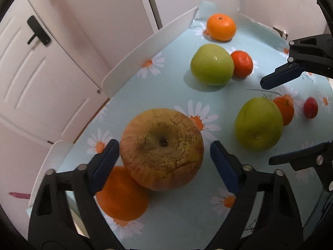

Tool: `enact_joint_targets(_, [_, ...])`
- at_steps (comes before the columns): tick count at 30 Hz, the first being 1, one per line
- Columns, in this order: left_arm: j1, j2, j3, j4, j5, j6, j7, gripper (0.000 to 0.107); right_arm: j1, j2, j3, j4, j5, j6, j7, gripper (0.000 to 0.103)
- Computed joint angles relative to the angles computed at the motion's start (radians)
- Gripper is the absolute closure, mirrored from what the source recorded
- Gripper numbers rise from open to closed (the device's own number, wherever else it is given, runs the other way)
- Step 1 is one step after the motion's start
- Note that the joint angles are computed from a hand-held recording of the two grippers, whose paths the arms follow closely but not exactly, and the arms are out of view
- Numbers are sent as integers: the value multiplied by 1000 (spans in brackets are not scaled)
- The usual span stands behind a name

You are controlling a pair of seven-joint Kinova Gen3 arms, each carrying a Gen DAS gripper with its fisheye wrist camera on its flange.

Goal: Organize fruits
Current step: 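Grasp the wrinkled apple with the left tool while the right tool grasps a green apple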

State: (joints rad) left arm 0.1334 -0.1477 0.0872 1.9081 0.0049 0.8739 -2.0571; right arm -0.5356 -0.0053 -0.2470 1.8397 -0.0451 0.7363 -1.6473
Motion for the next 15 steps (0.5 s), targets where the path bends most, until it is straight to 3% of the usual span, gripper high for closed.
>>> enact_joint_targets(3, [0, 0, 20, 8, -41, -17, 42, 28, 3, 12, 4, -1, -21, -5, 35, 36])
enact_joint_targets(15, [15, 4, 35, -5, -76, -5, 132, 29, 15, 39, 12, -15, -65, -10, 108, 45])
